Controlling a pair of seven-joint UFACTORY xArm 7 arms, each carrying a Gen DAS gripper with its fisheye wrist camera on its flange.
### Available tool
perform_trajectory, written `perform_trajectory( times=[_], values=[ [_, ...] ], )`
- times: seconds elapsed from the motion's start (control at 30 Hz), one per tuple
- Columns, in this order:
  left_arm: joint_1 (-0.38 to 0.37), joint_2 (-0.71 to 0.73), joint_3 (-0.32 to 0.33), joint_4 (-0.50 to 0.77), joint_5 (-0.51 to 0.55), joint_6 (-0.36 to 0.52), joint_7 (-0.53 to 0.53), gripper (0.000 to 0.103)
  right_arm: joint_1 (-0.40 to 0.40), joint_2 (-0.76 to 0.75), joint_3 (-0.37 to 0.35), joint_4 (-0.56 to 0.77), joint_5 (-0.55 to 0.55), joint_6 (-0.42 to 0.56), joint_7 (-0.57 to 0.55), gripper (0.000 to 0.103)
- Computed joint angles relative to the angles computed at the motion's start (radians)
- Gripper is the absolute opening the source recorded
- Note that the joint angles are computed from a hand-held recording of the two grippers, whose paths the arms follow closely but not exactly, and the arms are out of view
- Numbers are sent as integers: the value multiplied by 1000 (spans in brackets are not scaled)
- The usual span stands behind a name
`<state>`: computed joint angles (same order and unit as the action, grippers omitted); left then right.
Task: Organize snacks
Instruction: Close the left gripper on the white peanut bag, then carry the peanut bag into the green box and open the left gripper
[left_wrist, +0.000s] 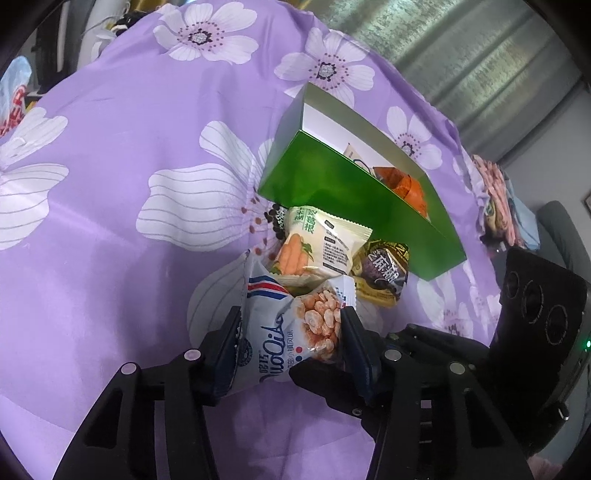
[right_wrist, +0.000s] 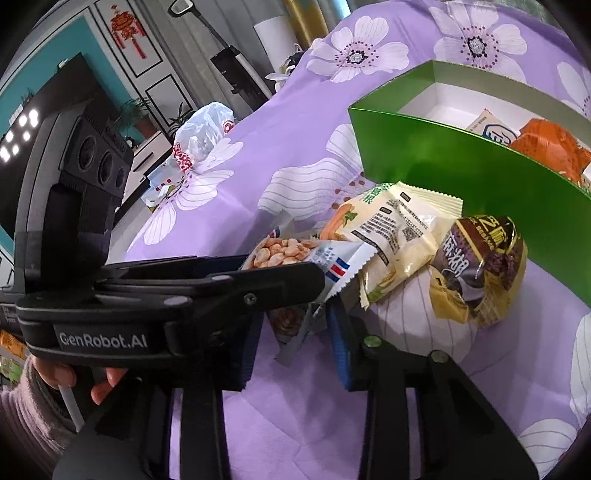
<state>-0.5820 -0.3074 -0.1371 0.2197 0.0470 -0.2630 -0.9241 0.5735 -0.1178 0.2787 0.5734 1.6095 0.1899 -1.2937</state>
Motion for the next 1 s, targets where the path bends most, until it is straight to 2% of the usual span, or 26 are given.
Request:
perform_trajectory(
  times=[0.03, 0.17, 0.27, 0.53, 0.63, 0.77, 1.0],
  values=[
    [25, -11, -37, 1, -17, 13, 1, 52, 2, 0, 3, 0, 2, -6, -5, 34],
    [181, -99, -269, 6, -88, 101, -7, 52, 5, -35, 4, -21, 23, 6, -26, 34],
    [231, -159, -351, 20, -77, 157, -39, 52, 5, -94, 5, -55, 48, 20, -43, 34],
    [276, -215, -422, 111, 27, 253, -96, 52, -10, -292, 6, -156, 31, 32, -2, 34],
    [291, -208, -445, 166, 69, 293, -112, 52, -13, -371, -11, -196, -6, 36, 39, 34],
    [341, -191, -509, 249, 146, 353, -146, 52, -7, -475, -45, -255, -60, 38, 96, 34],
    [401, -139, -582, 369, 285, 426, -219, 52, 17, -634, -126, -349, -222, 29, 229, 34]
  ],
)
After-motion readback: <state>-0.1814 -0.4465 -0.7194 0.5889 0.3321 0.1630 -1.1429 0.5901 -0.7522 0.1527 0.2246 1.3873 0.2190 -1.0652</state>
